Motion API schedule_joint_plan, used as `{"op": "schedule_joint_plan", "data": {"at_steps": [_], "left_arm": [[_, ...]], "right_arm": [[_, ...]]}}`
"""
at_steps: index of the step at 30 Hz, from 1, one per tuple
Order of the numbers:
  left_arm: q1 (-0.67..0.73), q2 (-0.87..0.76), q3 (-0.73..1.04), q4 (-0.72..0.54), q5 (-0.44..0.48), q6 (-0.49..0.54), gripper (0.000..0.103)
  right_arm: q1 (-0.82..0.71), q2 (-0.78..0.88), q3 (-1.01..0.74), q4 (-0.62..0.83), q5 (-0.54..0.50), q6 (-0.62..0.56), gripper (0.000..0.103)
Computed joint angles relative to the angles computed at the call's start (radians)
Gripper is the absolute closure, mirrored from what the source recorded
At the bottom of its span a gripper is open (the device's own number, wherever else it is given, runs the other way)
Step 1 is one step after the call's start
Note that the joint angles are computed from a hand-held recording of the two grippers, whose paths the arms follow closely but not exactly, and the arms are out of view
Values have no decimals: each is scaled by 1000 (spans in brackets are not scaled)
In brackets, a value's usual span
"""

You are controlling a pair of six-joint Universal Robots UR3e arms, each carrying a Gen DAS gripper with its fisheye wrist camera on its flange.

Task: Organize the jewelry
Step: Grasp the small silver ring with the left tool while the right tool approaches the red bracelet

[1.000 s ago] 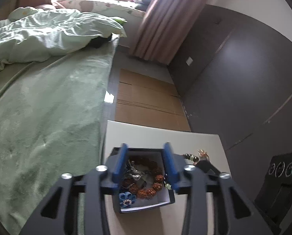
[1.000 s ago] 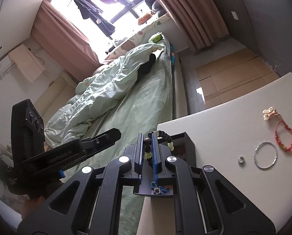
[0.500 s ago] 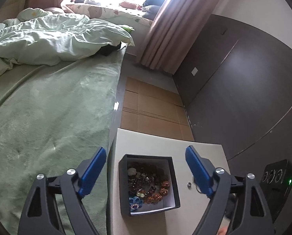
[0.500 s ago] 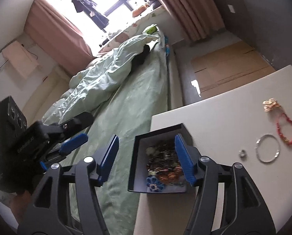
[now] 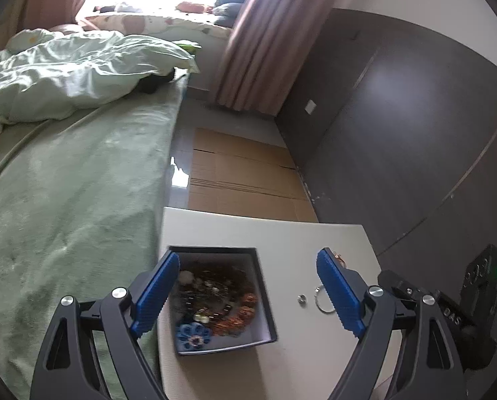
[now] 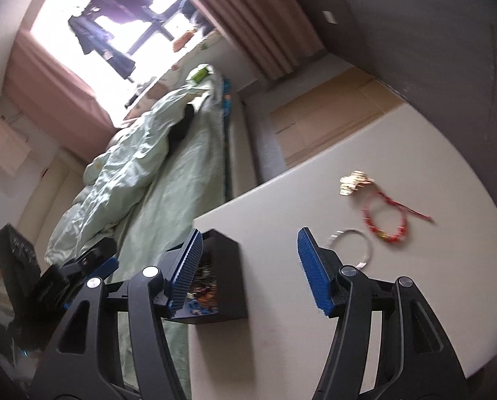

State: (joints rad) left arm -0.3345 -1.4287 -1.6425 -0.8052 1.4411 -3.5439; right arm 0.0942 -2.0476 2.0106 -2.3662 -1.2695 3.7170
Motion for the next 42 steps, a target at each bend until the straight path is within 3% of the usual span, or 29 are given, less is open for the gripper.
{"op": "schedule_joint_plan", "data": {"at_steps": [15, 19, 25, 42], "left_arm": [[-222, -324, 246, -23, 56, 8, 58], [-254, -406, 309, -32, 52, 7, 68], [-284, -523, 414, -67, 62, 5, 74], [-295, -767, 686, -280, 69, 8, 79]], "right_arm": [[-341, -245, 11, 446, 115, -222, 43], [-396, -252, 3, 506, 107, -270, 48], [-387, -171, -13, 501, 59, -305, 69], [-350, -49, -48, 434, 39, -313, 70]]}}
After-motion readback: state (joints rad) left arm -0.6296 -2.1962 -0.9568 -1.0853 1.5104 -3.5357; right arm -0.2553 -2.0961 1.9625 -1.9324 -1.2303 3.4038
